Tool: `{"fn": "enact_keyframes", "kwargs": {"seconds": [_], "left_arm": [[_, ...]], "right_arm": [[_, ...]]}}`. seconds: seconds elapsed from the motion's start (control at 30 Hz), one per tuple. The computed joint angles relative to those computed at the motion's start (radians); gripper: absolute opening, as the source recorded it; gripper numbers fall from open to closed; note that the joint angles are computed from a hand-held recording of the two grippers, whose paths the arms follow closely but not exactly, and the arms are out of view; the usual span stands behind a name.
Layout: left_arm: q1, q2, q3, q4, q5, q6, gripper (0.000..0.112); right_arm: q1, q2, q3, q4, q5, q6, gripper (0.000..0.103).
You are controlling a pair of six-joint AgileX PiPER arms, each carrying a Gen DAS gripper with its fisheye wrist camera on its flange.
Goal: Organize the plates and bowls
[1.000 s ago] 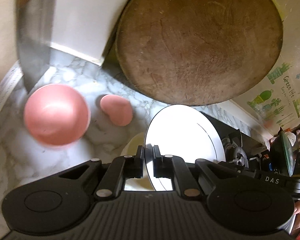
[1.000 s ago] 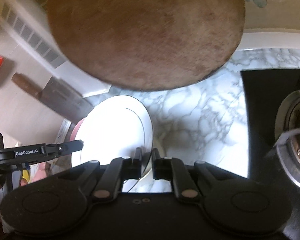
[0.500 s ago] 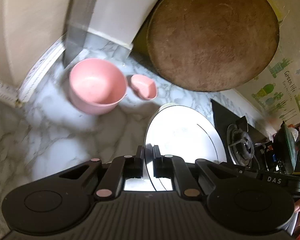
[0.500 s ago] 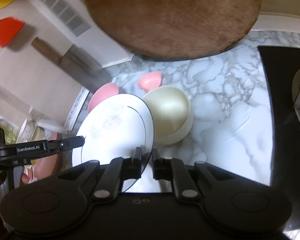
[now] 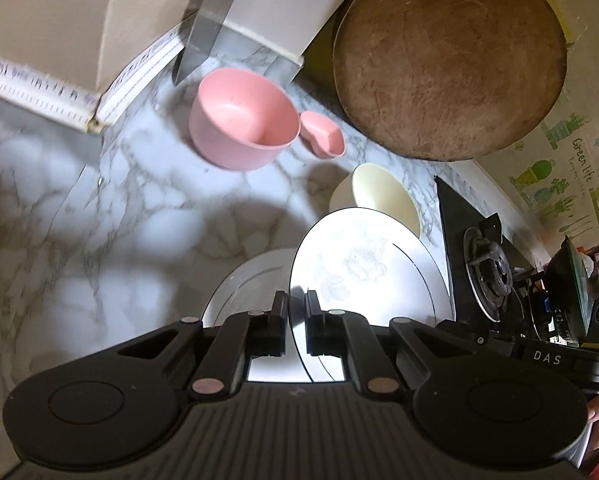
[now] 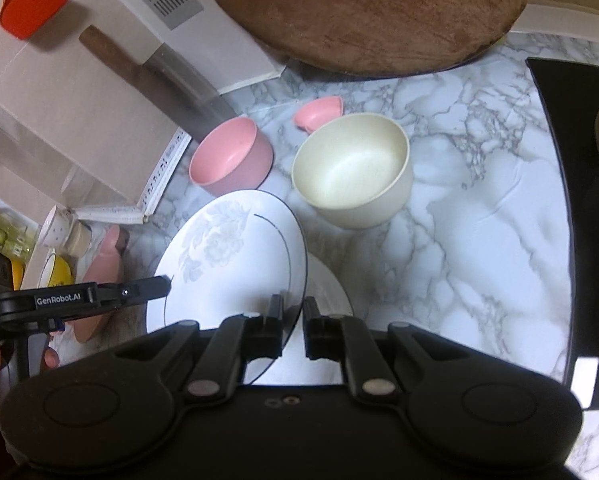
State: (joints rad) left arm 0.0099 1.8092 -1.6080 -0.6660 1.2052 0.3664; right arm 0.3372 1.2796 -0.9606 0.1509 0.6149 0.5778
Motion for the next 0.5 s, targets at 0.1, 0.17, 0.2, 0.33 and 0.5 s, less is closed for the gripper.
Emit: {"fn": "enact_keyframes", "kwargs": {"seconds": [0.1, 0.17, 0.2, 0.33, 0.5], "left_arm": [[0.01, -0.009, 0.044, -0.003, -0.01, 0.018, 0.007], [0.014, -0.015, 0.071, -0.002, -0.018, 0.029, 0.007], [0.016, -0.017, 0.085, -0.003, -0.022, 0.035, 0.007], [0.018, -0.025, 0.135, 0.0, -0.04, 0.048, 0.007], [0.012, -0.029, 0.175, 0.019, -0.059, 0.049, 0.007]], "right_arm": [[0.021, 0.003, 0.016, -0.017, -0.012, 0.026, 0.01], [0.034, 0.006, 0.031, -0.025, -0.022, 0.038, 0.01], [0.04, 0.006, 0.04, -0.03, -0.028, 0.046, 0.01], [0.051, 0.009, 0.08, -0.021, -0.055, 0.05, 0.01], [0.071, 0.017, 0.109, -0.032, -0.072, 0.073, 0.01]]}}
